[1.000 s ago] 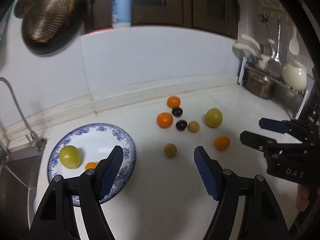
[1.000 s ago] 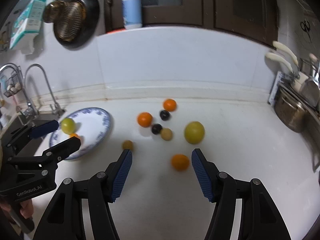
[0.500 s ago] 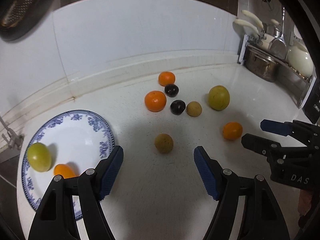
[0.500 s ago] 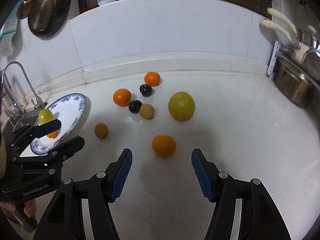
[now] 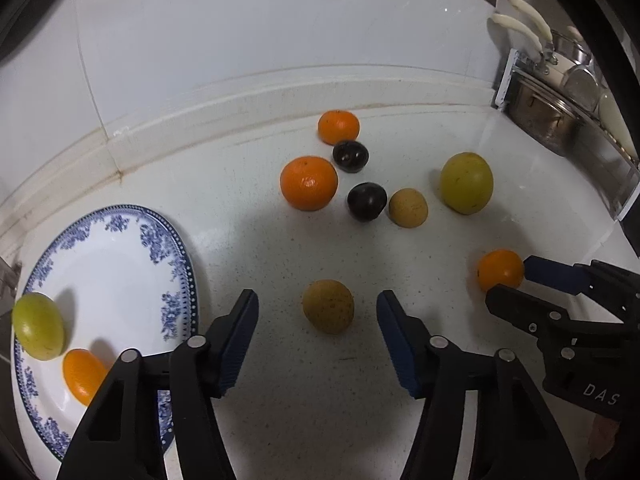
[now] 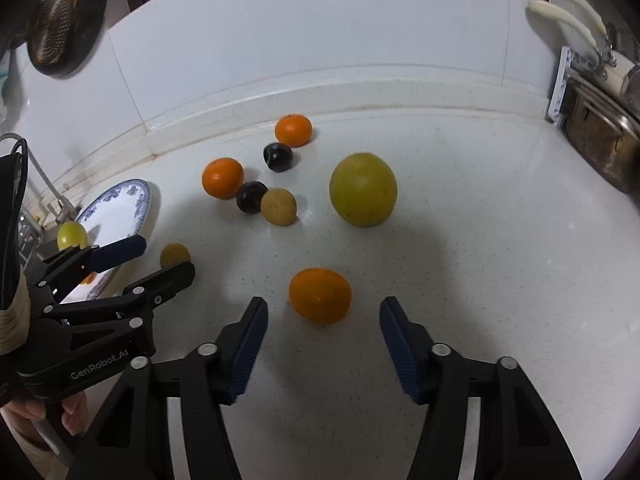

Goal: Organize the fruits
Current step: 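Grasp the brown kiwi with the left gripper while the right gripper grasps a tangerine, then lower the kiwi and tangerine onto the plate and open both grippers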

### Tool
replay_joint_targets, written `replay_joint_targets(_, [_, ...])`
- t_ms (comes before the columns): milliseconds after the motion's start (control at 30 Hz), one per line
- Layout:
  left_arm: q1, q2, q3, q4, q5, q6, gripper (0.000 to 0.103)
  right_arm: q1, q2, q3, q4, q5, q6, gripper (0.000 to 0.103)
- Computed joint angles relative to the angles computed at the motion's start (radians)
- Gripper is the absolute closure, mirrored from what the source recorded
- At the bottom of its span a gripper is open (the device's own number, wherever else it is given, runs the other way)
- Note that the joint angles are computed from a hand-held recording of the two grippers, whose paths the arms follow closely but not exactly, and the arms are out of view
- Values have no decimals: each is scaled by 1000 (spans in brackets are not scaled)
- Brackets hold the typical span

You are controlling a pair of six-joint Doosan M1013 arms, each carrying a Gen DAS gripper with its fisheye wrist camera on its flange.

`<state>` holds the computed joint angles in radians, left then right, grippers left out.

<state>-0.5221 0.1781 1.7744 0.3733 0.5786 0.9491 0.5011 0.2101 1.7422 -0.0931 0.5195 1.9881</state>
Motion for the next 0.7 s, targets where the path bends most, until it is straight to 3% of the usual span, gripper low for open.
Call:
replay_joint_targets(233, [6, 17, -19, -42, 18, 28, 59, -3, 16, -12, 30, 8, -32, 57])
replay_joint_targets(300, [8, 17, -21, -48, 21, 35, 68, -5, 18, -14, 47, 6, -49, 58])
replay_joint_targets(333, [7, 16, -20, -49, 22, 38, 70, -4, 19, -15, 46, 5, -51, 67])
replay_joint_targets(400, [8, 13, -19, -62, 24, 52, 77, -5, 20, -17, 52, 7, -62, 67])
replay_joint_targets(700, [-9, -32, 14, -4, -8, -15, 77, 3, -7, -4, 58, -29, -90, 68])
